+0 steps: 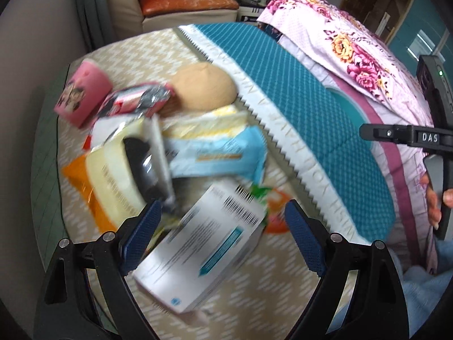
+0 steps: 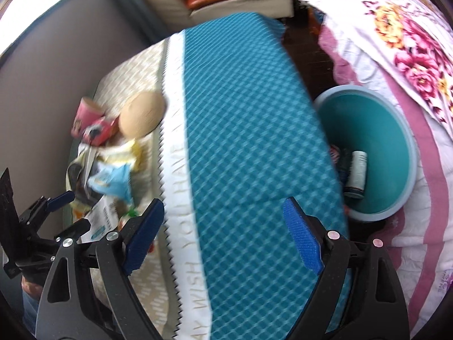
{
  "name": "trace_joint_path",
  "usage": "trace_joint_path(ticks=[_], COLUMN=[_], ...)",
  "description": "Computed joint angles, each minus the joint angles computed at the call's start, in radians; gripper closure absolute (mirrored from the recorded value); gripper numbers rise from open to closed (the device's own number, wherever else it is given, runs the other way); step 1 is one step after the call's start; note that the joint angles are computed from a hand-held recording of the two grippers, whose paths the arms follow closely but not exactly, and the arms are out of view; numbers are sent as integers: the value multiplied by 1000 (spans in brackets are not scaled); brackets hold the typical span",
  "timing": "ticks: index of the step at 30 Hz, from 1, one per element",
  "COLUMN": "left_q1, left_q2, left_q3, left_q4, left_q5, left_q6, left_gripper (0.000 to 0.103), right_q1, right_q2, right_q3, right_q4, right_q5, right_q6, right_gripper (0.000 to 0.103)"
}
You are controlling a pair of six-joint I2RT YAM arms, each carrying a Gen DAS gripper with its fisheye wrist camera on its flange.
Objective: Collect trash
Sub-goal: 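Grasp the white medicine box with the left gripper and lift it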
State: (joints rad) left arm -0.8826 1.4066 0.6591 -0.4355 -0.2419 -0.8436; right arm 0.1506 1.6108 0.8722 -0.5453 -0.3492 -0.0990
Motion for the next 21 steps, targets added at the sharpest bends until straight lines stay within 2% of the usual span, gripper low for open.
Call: trace_joint_path(ticks=[5,9,16,21], left_q1=[-11,4,36,65], left_q2=[-48,-61,-21,25], left_q3=[-111,-183,-209,-214], left_q4=[35,108,168,216], left_q5=[48,101,93,147], left_q6=[26,76,129,167], left_gripper=[14,14,14,14], right_q1=[85,135,187,194], right_q2=[-16,-38,-52,-54], right_q3=[-13,-38,-68,-80], right_q4=[-19,-16,-7,-3], right_q5=[16,26,45,47], right_q6=[32,62,105,111], right_gripper=[21,21,21,21])
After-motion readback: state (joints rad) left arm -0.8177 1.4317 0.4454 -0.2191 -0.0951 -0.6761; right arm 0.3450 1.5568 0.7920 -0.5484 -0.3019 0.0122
